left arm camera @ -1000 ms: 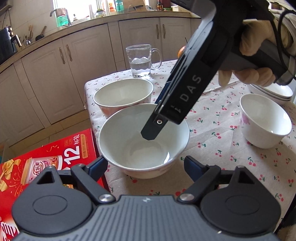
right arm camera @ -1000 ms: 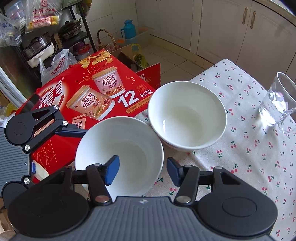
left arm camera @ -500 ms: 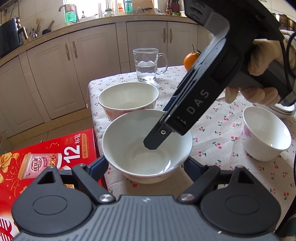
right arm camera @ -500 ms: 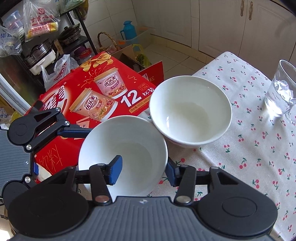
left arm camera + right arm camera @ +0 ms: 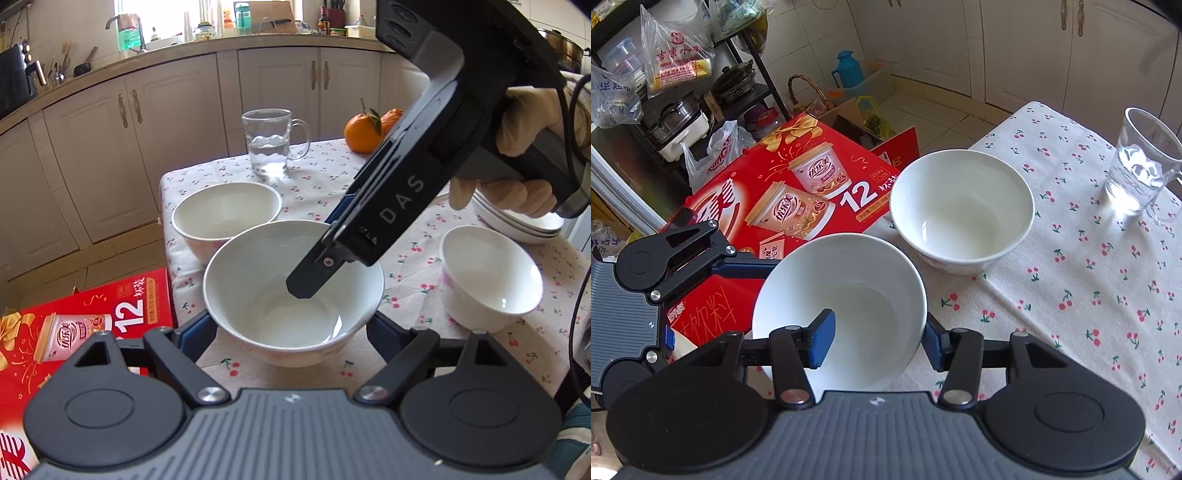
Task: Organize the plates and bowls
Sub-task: 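Close the right gripper on the white bowl rim and lift it, then carry the held bowl and lower it into another white bowl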
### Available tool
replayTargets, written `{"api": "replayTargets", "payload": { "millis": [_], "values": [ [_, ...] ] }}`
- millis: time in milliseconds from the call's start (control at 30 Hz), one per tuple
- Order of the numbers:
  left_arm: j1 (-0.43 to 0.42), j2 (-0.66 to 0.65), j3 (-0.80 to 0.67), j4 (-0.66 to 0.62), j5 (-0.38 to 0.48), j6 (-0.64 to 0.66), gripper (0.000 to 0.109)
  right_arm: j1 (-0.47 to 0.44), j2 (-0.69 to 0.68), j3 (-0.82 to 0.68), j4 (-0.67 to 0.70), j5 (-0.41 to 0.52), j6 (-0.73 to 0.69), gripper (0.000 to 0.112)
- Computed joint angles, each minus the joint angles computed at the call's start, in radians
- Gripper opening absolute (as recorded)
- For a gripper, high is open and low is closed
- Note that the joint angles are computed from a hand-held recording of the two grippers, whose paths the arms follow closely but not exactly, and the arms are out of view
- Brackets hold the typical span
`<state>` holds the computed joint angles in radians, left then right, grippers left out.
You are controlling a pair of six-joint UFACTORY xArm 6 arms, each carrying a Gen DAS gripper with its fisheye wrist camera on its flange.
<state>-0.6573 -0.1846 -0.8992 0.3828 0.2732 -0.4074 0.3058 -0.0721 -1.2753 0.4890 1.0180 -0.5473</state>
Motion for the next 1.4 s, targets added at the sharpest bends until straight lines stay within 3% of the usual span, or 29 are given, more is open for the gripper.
{"api": "replayTargets", "payload": {
  "millis": [633, 1000, 1400],
  "values": [
    [-0.134, -0.019, -0.065, 0.048, 0.079, -0.041, 0.088, -0.103, -0.301, 0.211, 0.024, 0.039, -0.044, 0.057],
    [-0.199, 0.064, -0.163, 0.059, 0.099, -0.030, 0.088, -0.216, -0.425, 0.304, 0.054, 0.066, -0.086, 0.057],
    [-0.238, 0.168, -0.252, -0.038, 0.109, 0.065, 0.088, -0.328, -0.476, 0.364, 0.067, 0.088, -0.115, 0.057]
  ]
}}
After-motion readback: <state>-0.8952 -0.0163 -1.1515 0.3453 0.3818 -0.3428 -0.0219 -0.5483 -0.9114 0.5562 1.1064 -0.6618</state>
